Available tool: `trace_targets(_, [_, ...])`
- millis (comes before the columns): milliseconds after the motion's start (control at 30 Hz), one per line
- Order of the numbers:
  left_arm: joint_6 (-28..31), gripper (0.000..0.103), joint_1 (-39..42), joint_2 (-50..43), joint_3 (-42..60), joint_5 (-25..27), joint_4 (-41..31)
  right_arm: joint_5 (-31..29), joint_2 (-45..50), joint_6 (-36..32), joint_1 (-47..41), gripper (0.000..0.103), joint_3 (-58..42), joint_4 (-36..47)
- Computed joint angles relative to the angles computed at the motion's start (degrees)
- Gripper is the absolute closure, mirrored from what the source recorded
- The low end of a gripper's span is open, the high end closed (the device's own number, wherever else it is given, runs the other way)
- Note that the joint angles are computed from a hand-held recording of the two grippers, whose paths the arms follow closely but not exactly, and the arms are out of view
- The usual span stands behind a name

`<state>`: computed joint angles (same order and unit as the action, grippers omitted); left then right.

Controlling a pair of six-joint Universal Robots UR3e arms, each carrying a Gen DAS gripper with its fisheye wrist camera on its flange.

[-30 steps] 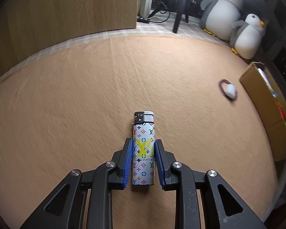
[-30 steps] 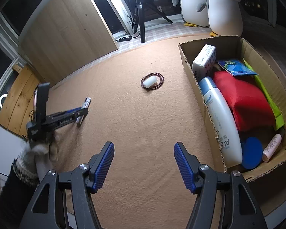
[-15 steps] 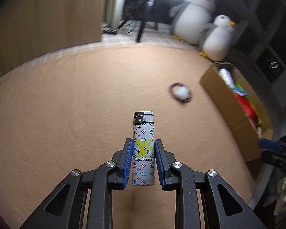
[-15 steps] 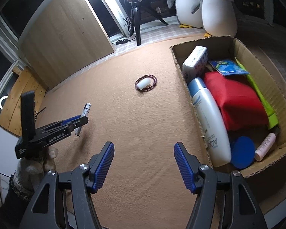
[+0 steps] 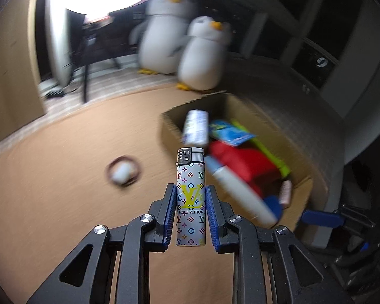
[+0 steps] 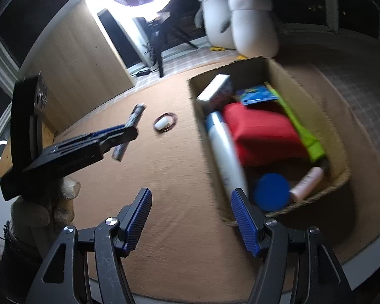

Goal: Organize objects
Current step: 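Lift the lighter with the left tool and carry it over the box, then open the left tool to drop the lighter into the box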

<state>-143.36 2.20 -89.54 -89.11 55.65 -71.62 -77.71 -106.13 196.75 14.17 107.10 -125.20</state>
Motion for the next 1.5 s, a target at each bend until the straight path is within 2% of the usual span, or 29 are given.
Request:
trace_targets(200, [-5.03,0.078,-10.73,-3.32,2.21,1.50,2.93,1.01,-8.72,-3.26,-6.63,0.042,4.72,4.50])
trace_targets(400, [-7.56,0.078,-18.37,-6.41,3.45,3.36,4.80,2.96,-17.55,-7.18,-14.01,0.041,9.07,10.47])
trace_targets(700, [-9.23,0.078,-21.93,-8.49,4.49,4.60,6.03,5.44,-24.65,-11.74,-21.62,0.041,11.56,17.09])
trace_targets(733, [-9.46,0.071,-21.68,-8.51,4.56,4.47,6.05,5.66,-24.97,-12.06,-22.05,0.041,11.68,17.44])
trace_targets(767, [-9.88,0.052,-21.57,-8.71,4.94,4.55,5.71,5.74,-25.07,-12.18,-22.23,0.041,11.73,17.57])
trace_targets(800, [-10.59,0.045,-21.05,-8.71,5.03,4.17,5.55,5.77,-25.18,-12.18,-22.23,0.041,11.78,17.63])
trace_targets(833, [-10.78,0.043,-20.50,-8.45,4.80,3.60,5.74,5.79,-25.02,-12.05,-22.08,0.041,11.76,17.52])
trace_targets(1200, [-7.08,0.043,-13.62,-3.59,1.21,2.04,3.69,4.50,-19.59,-8.49,-16.60,0.041,10.63,12.32])
trace_targets(1333, [-3.64,0.043,-6.90,0.18,-1.88,1.10,0.60,4.40,-15.40,-6.40,-12.88,0.041,8.60,8.99])
trace_targets(1500, [3.37,0.043,5.83,6.16,-5.81,0.06,-4.94,4.74,-6.01,-4.51,-6.55,0.042,2.96,3.20])
